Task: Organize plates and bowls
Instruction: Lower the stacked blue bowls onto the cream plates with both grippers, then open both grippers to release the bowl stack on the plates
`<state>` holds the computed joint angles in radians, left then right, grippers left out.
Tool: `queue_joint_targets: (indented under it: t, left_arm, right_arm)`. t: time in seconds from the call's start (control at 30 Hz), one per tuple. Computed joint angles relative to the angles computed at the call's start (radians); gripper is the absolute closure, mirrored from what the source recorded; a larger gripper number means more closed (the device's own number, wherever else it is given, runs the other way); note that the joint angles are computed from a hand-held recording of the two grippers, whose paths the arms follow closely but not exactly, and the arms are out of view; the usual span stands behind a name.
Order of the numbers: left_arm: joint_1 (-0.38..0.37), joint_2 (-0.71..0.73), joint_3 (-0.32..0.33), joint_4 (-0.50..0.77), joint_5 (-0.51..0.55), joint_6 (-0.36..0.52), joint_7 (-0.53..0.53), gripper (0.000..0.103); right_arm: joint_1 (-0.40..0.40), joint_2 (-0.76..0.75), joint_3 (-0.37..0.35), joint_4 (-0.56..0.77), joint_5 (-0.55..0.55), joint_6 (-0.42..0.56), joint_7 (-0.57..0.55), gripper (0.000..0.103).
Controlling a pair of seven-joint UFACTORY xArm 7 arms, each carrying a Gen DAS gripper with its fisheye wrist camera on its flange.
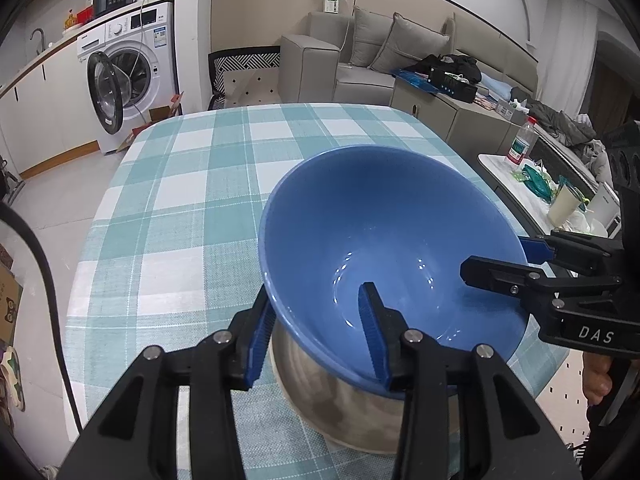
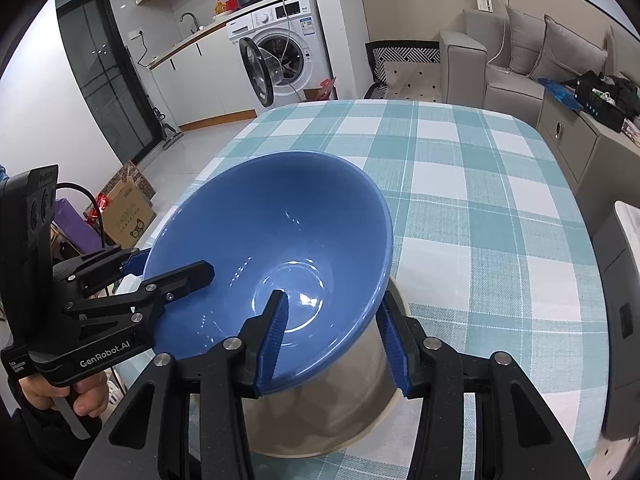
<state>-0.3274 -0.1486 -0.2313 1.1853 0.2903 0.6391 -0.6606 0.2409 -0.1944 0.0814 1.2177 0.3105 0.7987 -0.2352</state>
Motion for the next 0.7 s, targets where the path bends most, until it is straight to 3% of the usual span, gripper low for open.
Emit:
queue_joint_targets:
  t: [0.13,0.3,0.33,0.37,0.43,0.7]
  left_arm:
    - [0.013,-0.009,-0.026,0.001,0.117,0.016,-0.061,0.041]
    - [0.012,-0.038,-0.022,-0.027,0.127,-0.008,-0.052,0.037]
    - [0.015,-0.046,-0.023,-0.035,0.132,-0.014,-0.056,0.032]
    - [0.020,-0.055,-0.026,-0.046,0.140,-0.022,-0.065,0.021]
    - [0.037,-0.077,-0.039,-0.069,0.182,-0.048,-0.103,0.014]
    - [0.092,-0.145,-0.086,-0.137,0.288,-0.106,-0.193,0.005]
  right_arm:
    - [0.001,-0.021,0.001,-0.018,-0.011,-0.026,-0.008,0.046]
    - [0.001,-0.052,-0.011,-0.044,-0.003,-0.059,-0.025,0.026]
    - [0.003,-0.059,-0.015,-0.051,0.003,-0.065,-0.033,0.022]
    - [0.005,-0.068,-0.019,-0.061,0.012,-0.073,-0.043,0.020]
    - [0.013,-0.085,-0.029,-0.081,0.035,-0.086,-0.072,0.018]
    - [0.049,-0.173,-0.057,-0.190,0.104,-0.188,-0.165,0.005]
